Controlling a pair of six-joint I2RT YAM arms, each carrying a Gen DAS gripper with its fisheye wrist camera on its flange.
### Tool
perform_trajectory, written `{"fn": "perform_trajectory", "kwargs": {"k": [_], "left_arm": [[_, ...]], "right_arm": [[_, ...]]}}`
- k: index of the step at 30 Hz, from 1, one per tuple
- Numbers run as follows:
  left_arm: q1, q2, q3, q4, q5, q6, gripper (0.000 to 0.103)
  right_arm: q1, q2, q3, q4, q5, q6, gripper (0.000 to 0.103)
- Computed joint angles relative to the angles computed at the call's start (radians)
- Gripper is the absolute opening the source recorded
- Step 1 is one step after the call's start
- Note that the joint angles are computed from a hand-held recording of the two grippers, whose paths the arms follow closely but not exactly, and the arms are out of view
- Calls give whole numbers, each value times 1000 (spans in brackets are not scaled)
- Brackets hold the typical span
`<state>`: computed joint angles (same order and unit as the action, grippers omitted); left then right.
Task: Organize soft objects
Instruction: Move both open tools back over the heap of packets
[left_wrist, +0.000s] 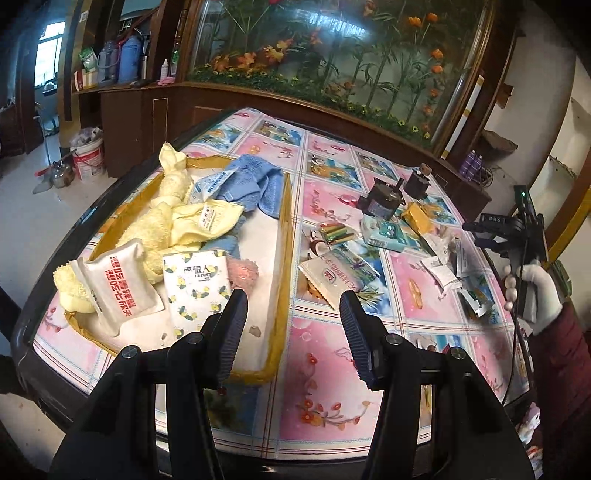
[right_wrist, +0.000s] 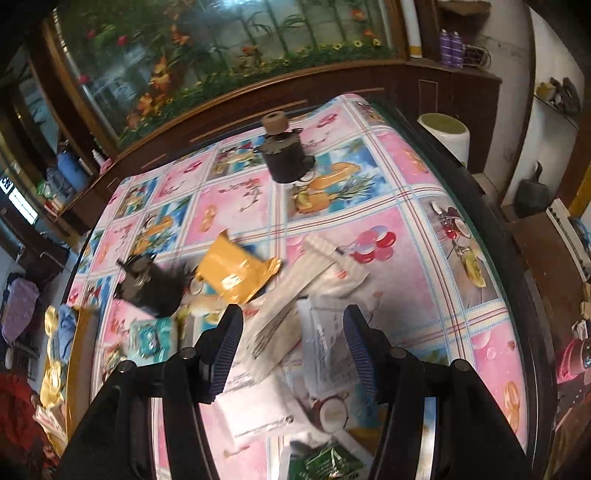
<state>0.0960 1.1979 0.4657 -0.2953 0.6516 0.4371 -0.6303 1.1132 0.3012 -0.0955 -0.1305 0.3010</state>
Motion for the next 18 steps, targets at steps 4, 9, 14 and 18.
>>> {"fn": "perform_trajectory", "kwargs": {"k": [4,9,14,18], "left_arm": [[-47,-27,-22,2,-29,-11,52],[-103,-30,-46,25,-61,-33,52],[-142,-7,-52,35,-73,-39,52],[-162,0,-60,35,-73,-36,52]], "right_arm": [[-2,245,108,61,26,-6,57],[67,363,149,85,87,-10,50],[248,316,132,19,155,-2,34],[431,240,68,-21,134,124,34]]}}
